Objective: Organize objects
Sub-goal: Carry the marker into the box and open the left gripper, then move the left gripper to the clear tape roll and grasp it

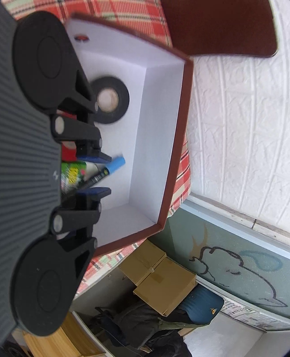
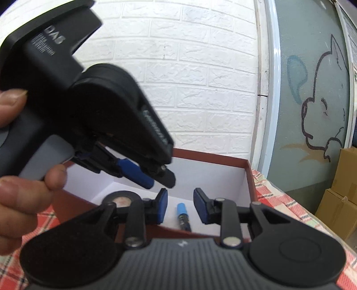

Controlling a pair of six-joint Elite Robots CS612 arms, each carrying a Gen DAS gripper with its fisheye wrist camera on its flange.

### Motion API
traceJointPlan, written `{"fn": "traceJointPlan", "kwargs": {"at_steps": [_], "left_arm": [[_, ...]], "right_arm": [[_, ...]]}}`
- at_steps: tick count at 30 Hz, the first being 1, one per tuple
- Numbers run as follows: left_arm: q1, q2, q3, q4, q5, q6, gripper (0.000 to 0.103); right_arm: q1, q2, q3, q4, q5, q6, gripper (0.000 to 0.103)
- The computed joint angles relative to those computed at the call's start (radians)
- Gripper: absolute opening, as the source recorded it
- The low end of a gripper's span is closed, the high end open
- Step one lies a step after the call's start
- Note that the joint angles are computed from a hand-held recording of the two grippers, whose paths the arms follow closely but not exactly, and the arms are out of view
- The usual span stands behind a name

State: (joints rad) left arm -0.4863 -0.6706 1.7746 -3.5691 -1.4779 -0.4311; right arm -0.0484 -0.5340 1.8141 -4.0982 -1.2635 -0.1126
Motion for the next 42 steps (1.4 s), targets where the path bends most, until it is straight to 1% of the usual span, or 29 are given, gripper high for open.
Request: {"fn": "traceJointPlan", "kwargs": {"at_steps": [5, 8, 10, 14, 17, 20, 22, 25, 27, 29, 32, 34, 35, 36, 37, 38, 40, 42], "left_arm": [[-0.022, -0.033, 0.116, -0.093, 0.101, 0.027, 0.026], [-0.028, -0.045, 0.188, -0.138, 0.147, 0.014, 0.026], [-0.024, -0.047, 0.232, -0.153, 0.166, -0.010, 0.026], [0.006, -0.043, 0.305, -0.138, 0.205, -0.086, 0.026], [0.041, -0.036, 0.346, -0.100, 0.273, -0.170, 0.026], [0.087, -0.033, 0.382, -0.059, 0.332, -0.279, 0.026], [0.118, -0.024, 0.409, -0.125, 0.337, -0.318, 0.025], [0.146, -0.026, 0.430, -0.147, 0.366, -0.357, 0.025], [0.162, -0.020, 0.443, -0.171, 0.362, -0.381, 0.025], [0.175, -0.012, 0.452, -0.207, 0.353, -0.387, 0.025], [0.186, -0.003, 0.474, -0.252, 0.355, -0.385, 0.025], [0.198, 0.002, 0.486, -0.278, 0.345, -0.391, 0.025], [0.200, 0.002, 0.493, -0.287, 0.342, -0.400, 0.025], [0.206, 0.002, 0.499, -0.298, 0.337, -0.408, 0.025], [0.211, 0.002, 0.505, -0.309, 0.332, -0.418, 0.025], [0.215, 0.002, 0.512, -0.320, 0.329, -0.430, 0.026], [0.222, 0.003, 0.525, -0.345, 0.325, -0.450, 0.026], [0.224, 0.001, 0.540, -0.370, 0.325, -0.462, 0.026]], "right_arm": [[0.012, -0.025, 0.092, -0.084, 0.024, 0.064, 0.029], [0.022, -0.023, 0.117, -0.071, 0.061, 0.040, 0.032], [0.036, -0.024, 0.129, -0.031, 0.087, 0.003, 0.032], [0.069, -0.029, 0.143, 0.072, 0.147, -0.075, 0.032], [0.100, -0.036, 0.136, 0.155, 0.187, -0.146, 0.033], [0.138, -0.042, 0.116, 0.225, 0.213, -0.203, 0.036], [0.166, -0.043, 0.085, 0.257, 0.218, -0.226, 0.036], [0.207, -0.044, 0.025, 0.299, 0.237, -0.227, 0.036], [0.241, -0.040, -0.027, 0.335, 0.220, -0.216, 0.037], [0.272, -0.026, -0.091, 0.389, 0.198, -0.188, 0.037], [0.305, -0.006, -0.174, 0.491, 0.171, -0.150, 0.037], [0.319, 0.007, -0.219, 0.580, 0.163, -0.147, 0.037], [0.326, 0.012, -0.235, 0.619, 0.150, -0.148, 0.034], [0.332, 0.015, -0.248, 0.652, 0.144, -0.148, 0.017], [0.337, 0.017, -0.251, 0.647, 0.124, -0.130, 0.016], [0.338, 0.014, -0.250, 0.645, 0.129, -0.114, 0.015], [0.331, -0.007, -0.226, 0.649, 0.178, -0.100, 0.014], [0.323, -0.044, -0.186, 0.685, 0.230, -0.129, 0.014]]}}
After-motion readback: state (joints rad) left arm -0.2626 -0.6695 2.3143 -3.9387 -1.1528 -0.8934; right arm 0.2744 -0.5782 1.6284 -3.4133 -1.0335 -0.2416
